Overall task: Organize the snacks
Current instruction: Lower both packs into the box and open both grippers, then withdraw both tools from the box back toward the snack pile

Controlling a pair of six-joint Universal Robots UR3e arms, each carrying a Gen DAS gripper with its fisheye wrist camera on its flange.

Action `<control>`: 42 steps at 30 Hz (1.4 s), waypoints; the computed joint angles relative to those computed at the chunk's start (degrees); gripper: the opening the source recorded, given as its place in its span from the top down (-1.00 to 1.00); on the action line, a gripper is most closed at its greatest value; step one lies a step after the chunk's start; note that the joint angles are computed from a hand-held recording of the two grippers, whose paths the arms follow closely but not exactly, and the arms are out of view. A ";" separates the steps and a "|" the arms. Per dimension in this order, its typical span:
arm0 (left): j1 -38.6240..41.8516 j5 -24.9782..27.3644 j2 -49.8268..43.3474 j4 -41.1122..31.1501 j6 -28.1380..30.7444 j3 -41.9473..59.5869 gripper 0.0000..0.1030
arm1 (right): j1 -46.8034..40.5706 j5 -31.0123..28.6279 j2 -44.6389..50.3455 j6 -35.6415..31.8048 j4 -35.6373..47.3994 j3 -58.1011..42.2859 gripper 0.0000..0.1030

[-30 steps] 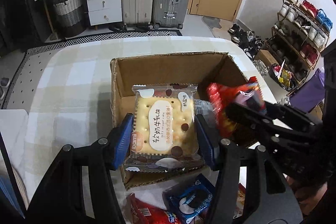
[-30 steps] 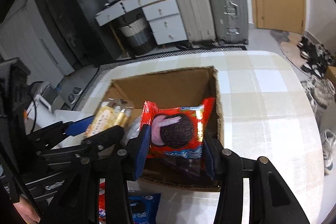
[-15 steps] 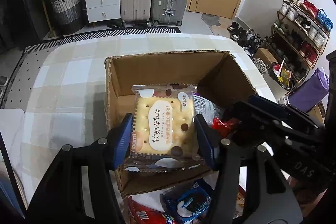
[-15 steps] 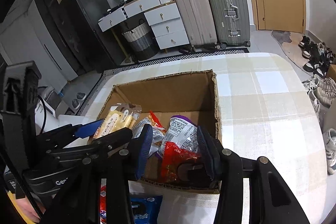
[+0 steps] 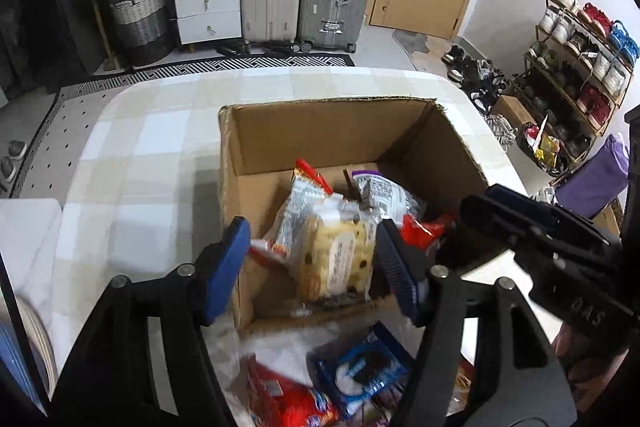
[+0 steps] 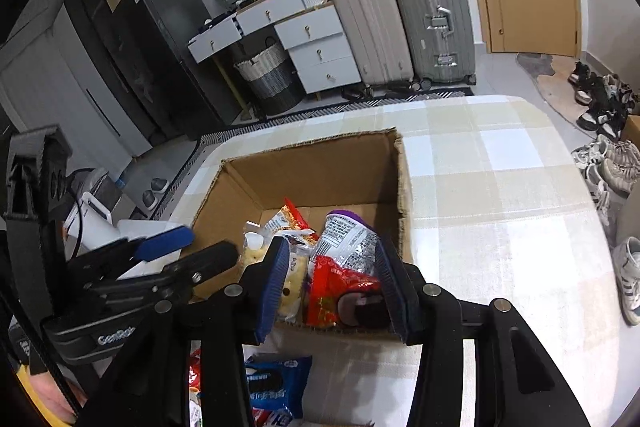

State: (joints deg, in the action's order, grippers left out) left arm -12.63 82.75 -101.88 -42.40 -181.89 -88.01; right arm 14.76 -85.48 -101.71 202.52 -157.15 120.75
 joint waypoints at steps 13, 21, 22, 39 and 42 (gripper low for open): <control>-4.68 4.87 28.09 0.67 -3.45 -17.57 -0.55 | 11.90 -9.14 -20.16 12.27 4.93 8.92 0.02; -11.07 8.54 42.27 -9.20 -7.72 -17.96 -0.61 | 36.99 -30.15 -19.00 24.13 8.20 4.58 0.02; -12.47 9.41 43.91 -10.34 -8.52 -17.92 -0.62 | 40.14 -32.89 -18.19 25.59 9.07 3.56 0.02; -71.64 59.16 48.11 -40.36 -55.89 -15.18 -0.99 | 75.48 -58.66 -6.32 54.37 23.95 -3.35 -0.70; -78.55 62.32 46.17 -51.22 -67.73 -14.30 -0.99 | 77.22 -58.74 -5.55 56.83 21.78 -0.43 -0.70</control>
State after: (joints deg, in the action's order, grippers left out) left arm -91.18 145.07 -55.71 -93.61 -249.62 -102.31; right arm 91.97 -144.22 -107.26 259.35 -135.36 120.32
